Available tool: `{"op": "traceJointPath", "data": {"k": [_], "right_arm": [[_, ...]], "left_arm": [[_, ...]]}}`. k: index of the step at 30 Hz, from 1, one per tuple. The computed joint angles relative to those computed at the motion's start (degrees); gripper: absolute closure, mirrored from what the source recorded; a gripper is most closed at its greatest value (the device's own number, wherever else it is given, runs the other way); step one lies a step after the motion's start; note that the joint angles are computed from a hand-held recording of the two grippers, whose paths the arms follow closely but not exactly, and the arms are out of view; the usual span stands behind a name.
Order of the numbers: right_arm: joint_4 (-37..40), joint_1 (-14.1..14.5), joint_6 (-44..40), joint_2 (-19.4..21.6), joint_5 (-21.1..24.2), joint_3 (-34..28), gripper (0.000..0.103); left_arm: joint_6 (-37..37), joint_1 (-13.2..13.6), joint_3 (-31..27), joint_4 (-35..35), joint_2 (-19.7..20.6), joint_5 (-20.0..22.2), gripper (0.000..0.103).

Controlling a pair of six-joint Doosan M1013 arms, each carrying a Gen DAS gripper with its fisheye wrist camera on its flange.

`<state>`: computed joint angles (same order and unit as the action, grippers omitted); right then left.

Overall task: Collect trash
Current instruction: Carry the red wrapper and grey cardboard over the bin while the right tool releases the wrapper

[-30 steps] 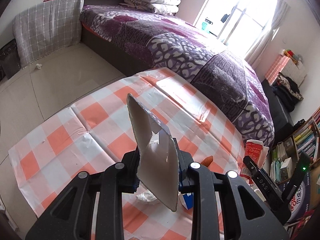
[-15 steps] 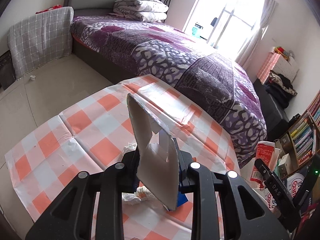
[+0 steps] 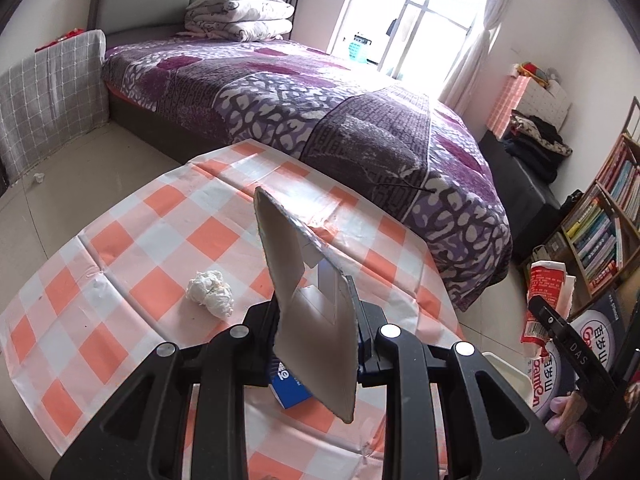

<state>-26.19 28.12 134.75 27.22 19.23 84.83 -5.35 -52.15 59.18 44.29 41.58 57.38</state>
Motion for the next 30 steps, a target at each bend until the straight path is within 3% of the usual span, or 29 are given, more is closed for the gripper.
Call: {"op": "traceJointPath", "data": {"k": [6, 17, 25, 28, 30], "right_arm": [[-5.46, -1.55, 7.36, -2.03, -0.22, 2.52, 0.054], [-8.33, -4.34, 14.40, -4.81, 2.24, 6.08, 0.054], [-17.61, -6.19, 25.51, -7.34, 2.92, 9.41, 0.053], [-18.66, -7.05, 27.14, -8.18, 2.73, 10.55, 0.049], [-22.21, -7.30, 31.58, -8.74, 3.30, 11.44, 0.037]], "left_arm": [[3.79, -0.50, -3.52, -1.13, 2.16, -0.30, 0.076], [10.83, -1.09, -10.72, -5.08, 6.34, -2.06, 0.076], [16.97, -1.83, -17.47, -8.68, 9.86, -2.80, 0.076], [20.21, -2.13, -20.99, -10.55, 11.72, -2.47, 0.076], [22.59, -2.38, -23.93, -11.68, 13.26, -1.66, 0.076]]}}
